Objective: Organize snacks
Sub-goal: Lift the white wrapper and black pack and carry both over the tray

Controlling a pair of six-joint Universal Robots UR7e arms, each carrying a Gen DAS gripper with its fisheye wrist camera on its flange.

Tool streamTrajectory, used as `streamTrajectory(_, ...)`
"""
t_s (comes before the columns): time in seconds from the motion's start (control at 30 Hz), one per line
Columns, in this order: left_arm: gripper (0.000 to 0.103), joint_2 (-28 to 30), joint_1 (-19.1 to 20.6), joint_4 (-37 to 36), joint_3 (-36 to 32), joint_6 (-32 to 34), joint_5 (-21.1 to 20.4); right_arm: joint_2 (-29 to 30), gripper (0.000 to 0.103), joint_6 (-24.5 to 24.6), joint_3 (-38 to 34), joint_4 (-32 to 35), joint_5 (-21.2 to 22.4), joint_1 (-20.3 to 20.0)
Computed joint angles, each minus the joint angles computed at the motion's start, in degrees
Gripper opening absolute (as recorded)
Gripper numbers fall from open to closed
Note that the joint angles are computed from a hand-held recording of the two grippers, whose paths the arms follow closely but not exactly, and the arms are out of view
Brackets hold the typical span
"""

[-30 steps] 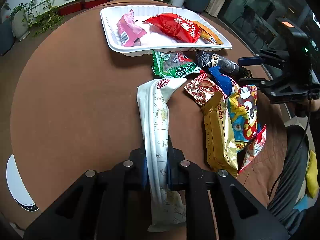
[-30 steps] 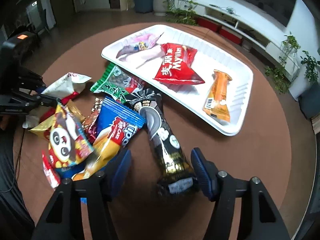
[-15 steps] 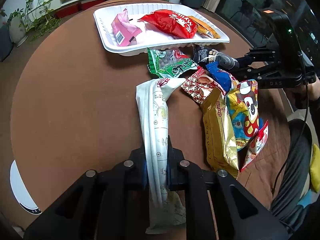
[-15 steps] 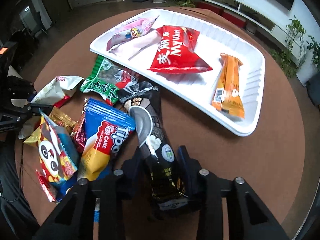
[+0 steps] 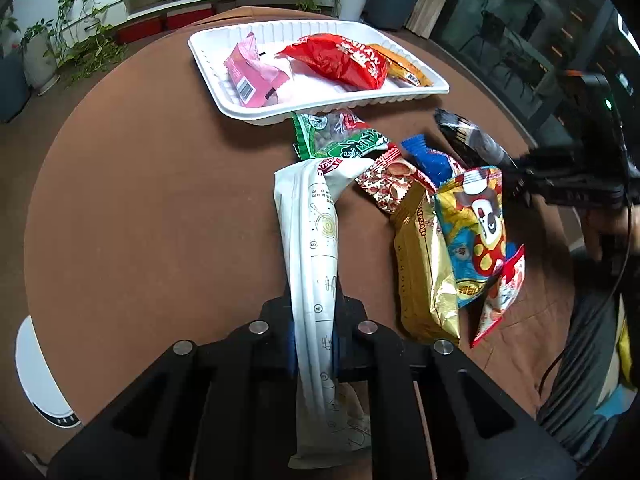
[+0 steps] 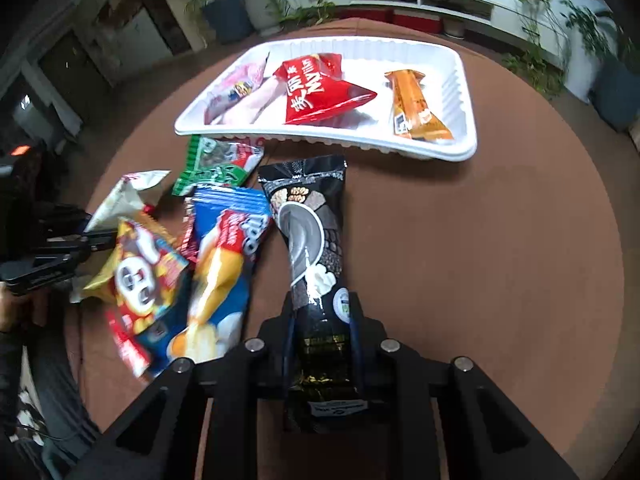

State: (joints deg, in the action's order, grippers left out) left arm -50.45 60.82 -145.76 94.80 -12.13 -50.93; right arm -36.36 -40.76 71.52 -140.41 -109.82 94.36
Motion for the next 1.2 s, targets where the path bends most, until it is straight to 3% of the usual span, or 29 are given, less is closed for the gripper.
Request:
streamTrajectory(0.27, 0.01, -1.57, 0.26, -3.15, 1.58, -0.98, -1.75, -5.0, 0.023, 4.8, 5.5, -0.99, 7.56, -1.5)
streamTrajectory(0.63, 0.01, -2.22, 1.4, -8.88, -0.98, -0.79, -2.74, -4.95, 0.024, 14.4, 1.13, -2.49, 13.17, -4.63)
streamTrajectory(0.87, 0.01, -1.25, 2.04, -9.88, -7.44, 1.13, -2.9, -3.27, 0.024, 19.78, -6.66, -5.05, 14.68, -4.4)
streamTrajectory(1.0, 0.01, 0.82, 2.57, -9.05, -13.56, 2.47, -3.83, -0.15, 0.024, 20.4, -13.2, -5.67, 15.79, -2.77)
streamTrajectory(1.1, 0.01, 3.67, 2.82, -7.38, -19.42, 3.82, -4.47, 4.02, 0.024, 19.57, -20.59, -2.54, 18.55, -1.29)
streamTrajectory(1.2, 0.01, 7.27, 3.45, -5.24, -25.59, 4.21, -6.53, 10.34, 0.024, 19.11, -30.7, 4.25, 18.51, 0.52)
